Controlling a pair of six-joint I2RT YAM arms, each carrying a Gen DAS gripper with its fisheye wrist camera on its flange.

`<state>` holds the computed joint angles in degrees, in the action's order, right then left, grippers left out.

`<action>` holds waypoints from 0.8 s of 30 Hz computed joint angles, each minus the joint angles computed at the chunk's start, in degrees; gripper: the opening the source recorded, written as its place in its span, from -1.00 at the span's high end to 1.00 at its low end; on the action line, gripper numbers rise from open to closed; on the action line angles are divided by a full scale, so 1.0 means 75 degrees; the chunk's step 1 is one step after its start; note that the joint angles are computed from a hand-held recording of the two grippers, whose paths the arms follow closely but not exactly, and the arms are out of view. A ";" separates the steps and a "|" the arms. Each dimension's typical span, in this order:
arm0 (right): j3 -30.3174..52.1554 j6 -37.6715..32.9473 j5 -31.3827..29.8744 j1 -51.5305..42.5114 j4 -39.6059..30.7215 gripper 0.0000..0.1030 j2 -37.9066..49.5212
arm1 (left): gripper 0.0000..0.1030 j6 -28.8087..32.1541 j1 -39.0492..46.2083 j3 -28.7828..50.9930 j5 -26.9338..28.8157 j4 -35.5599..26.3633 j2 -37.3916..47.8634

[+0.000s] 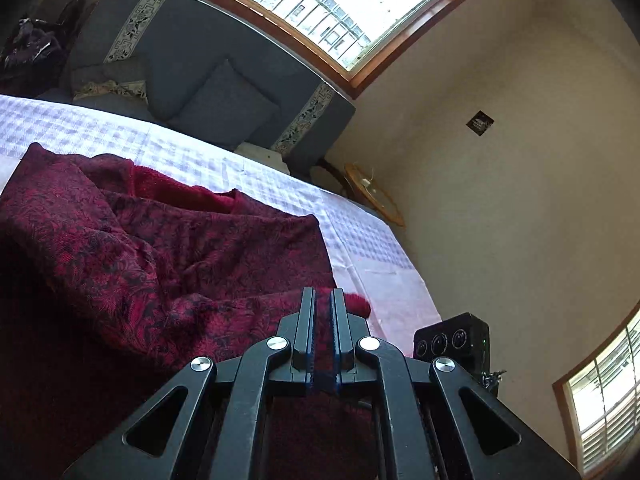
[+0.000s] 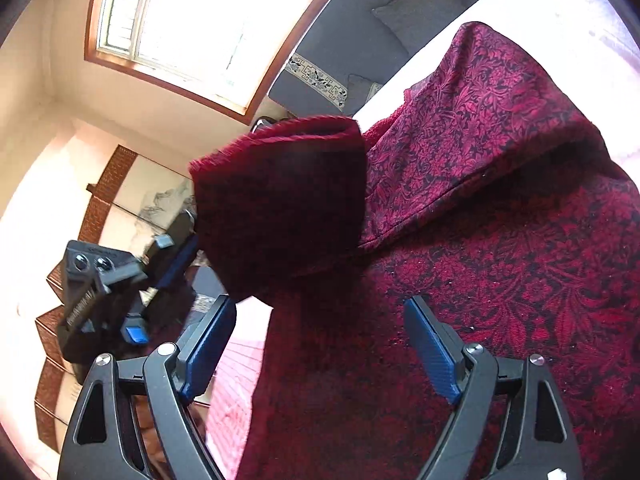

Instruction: Fold small clothes

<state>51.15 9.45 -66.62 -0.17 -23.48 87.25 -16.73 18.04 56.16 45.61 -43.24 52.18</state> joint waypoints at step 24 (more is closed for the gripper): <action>0.2192 -0.0490 0.1782 0.0975 -0.2058 0.80 0.1536 | 0.87 0.5604 0.4888 -0.2227 0.1339 -0.3143 -0.1334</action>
